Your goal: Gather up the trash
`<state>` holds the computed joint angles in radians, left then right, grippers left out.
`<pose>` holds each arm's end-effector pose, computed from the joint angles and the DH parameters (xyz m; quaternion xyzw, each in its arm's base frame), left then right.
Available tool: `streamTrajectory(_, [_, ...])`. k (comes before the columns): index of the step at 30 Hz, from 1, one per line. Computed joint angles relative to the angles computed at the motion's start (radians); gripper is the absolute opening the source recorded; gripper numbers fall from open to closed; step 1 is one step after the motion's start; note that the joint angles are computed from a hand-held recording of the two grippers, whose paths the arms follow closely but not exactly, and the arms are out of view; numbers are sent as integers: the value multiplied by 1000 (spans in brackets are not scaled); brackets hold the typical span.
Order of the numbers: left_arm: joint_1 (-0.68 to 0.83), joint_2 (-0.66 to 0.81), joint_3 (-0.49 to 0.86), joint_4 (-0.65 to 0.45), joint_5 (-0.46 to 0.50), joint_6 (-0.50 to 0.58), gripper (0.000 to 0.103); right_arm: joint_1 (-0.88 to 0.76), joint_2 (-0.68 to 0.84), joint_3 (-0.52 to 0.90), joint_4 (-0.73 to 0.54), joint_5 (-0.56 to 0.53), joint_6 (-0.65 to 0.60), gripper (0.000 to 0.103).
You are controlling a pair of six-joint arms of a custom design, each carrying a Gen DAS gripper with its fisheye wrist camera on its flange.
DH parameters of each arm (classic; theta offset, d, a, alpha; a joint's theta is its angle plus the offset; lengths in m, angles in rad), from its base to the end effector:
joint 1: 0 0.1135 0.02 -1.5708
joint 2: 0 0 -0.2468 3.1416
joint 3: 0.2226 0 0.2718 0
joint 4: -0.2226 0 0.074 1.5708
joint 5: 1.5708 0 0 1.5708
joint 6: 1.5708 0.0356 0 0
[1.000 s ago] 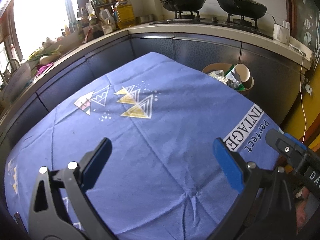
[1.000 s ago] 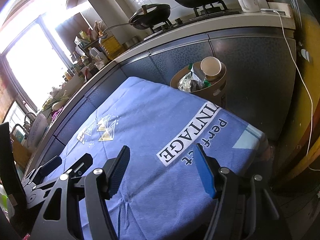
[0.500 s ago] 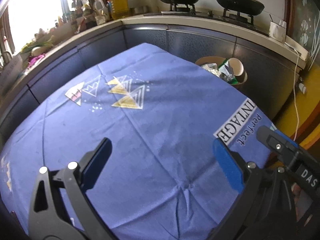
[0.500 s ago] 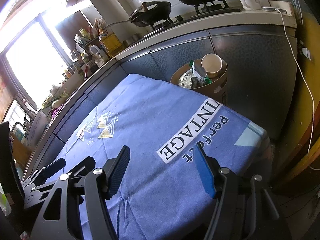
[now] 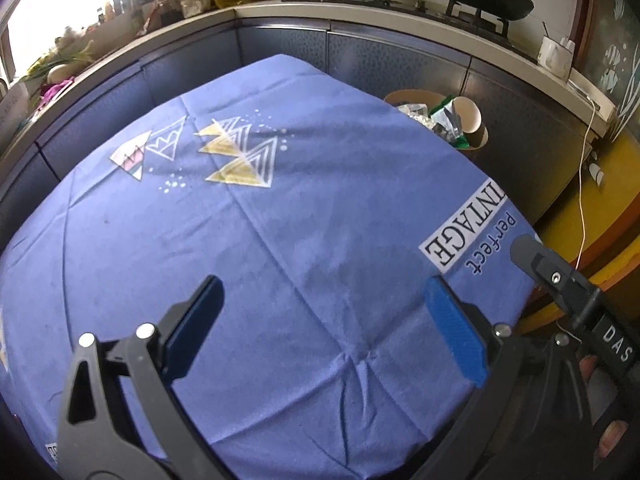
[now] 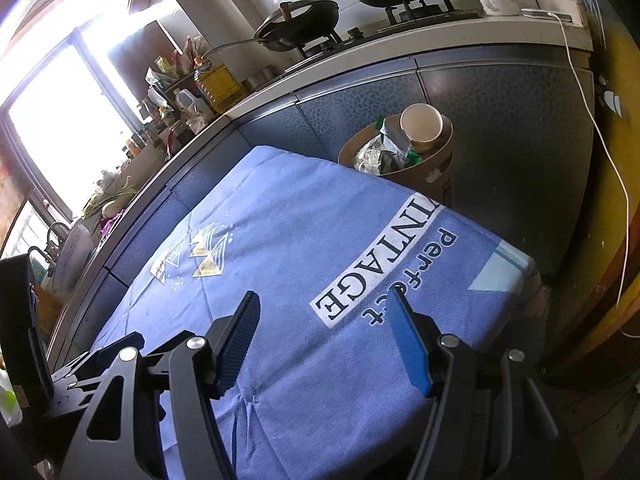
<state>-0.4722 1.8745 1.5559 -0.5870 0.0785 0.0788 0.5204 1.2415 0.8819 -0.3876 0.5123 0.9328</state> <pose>0.3834 -0.1990 0.2368 0.2693 0.9054 -0.1001 0.3127 0.2572 0.1273 0.2385 0.2808 0.8470 0.0837 0.4437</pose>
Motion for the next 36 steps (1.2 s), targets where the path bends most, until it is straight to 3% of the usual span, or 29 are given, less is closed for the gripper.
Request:
streamTrajectory(10, [14, 51, 61, -69, 15, -7, 97, -40, 13, 0, 13, -30, -20, 64])
streamTrajectory(36, [30, -28, -20, 31, -56, 13, 97, -26, 32, 31, 0, -17, -43, 64])
